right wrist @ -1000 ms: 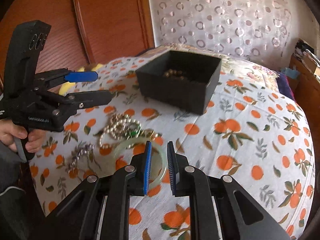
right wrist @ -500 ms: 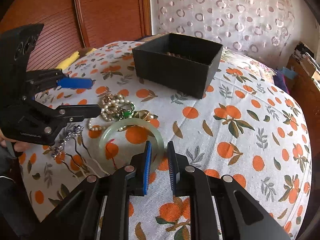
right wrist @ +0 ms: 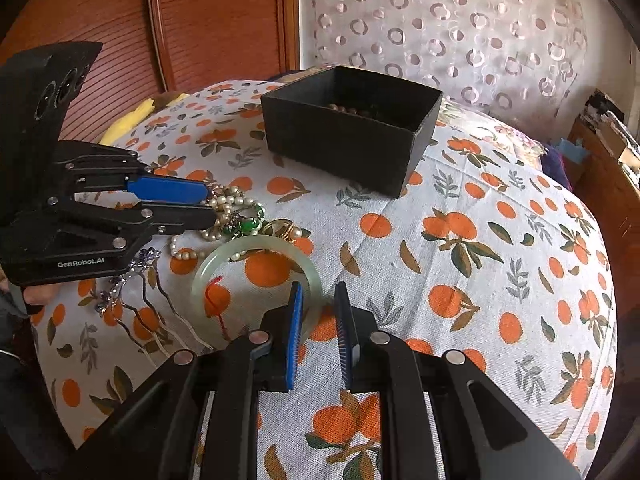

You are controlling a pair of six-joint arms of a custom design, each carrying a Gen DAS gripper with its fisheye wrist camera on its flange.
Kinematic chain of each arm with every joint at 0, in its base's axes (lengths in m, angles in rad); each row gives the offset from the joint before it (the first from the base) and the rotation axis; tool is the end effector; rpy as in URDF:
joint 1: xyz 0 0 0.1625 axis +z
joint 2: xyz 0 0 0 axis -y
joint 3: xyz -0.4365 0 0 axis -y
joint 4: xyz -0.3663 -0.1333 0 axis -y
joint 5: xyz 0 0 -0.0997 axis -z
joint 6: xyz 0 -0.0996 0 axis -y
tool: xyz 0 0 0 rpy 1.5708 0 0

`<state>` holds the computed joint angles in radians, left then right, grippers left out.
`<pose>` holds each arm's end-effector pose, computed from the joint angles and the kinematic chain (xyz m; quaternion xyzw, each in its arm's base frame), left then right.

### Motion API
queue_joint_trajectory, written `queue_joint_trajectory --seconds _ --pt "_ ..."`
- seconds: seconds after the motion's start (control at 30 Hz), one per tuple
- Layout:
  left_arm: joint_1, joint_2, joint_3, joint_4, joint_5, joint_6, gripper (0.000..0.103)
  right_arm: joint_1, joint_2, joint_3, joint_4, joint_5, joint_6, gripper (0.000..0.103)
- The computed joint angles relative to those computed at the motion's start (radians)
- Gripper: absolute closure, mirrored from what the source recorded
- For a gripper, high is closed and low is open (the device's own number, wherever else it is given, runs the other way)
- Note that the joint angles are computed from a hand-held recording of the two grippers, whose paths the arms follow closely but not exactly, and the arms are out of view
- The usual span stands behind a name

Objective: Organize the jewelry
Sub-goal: 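Grasp the pearl strand with green pendant with the left gripper and lift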

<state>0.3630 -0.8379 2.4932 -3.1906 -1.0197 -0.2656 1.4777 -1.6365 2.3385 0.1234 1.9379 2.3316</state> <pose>-0.2686 -0.3004 0.0336 0.4410 0.8551 -0.1701 0.2130 0.0747 -0.2488 0.2256 0.2590 -0.8808 0.2480 0.3092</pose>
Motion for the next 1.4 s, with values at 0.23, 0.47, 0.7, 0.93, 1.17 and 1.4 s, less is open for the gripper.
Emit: queue_joint_trajectory --seconds 0.23,0.47,0.7,0.93,1.17,1.4 --pt "-0.001 -0.024 0.021 -0.044 0.018 -0.019 0.098 -0.001 0.0 0.0 0.0 0.0 -0.001 0.085" --pt "-0.039 -0.087 0.046 -0.073 0.07 -0.043 0.098 0.006 0.002 0.002 -0.006 0.007 -0.001 0.085" --pt "-0.09 -0.134 0.049 -0.095 0.101 -0.05 0.098 0.005 0.002 0.002 -0.005 0.006 -0.001 0.085" --pt "-0.126 -0.167 0.044 -0.109 0.155 -0.048 0.098 0.005 0.002 0.002 -0.006 0.007 -0.002 0.085" --pt "-0.153 -0.199 0.045 -0.102 0.192 -0.048 0.098 0.007 0.007 -0.001 -0.004 0.009 0.004 0.085" --pt "-0.179 -0.227 0.046 -0.095 0.222 -0.042 0.098 0.031 0.034 -0.019 -0.01 0.035 0.02 0.085"
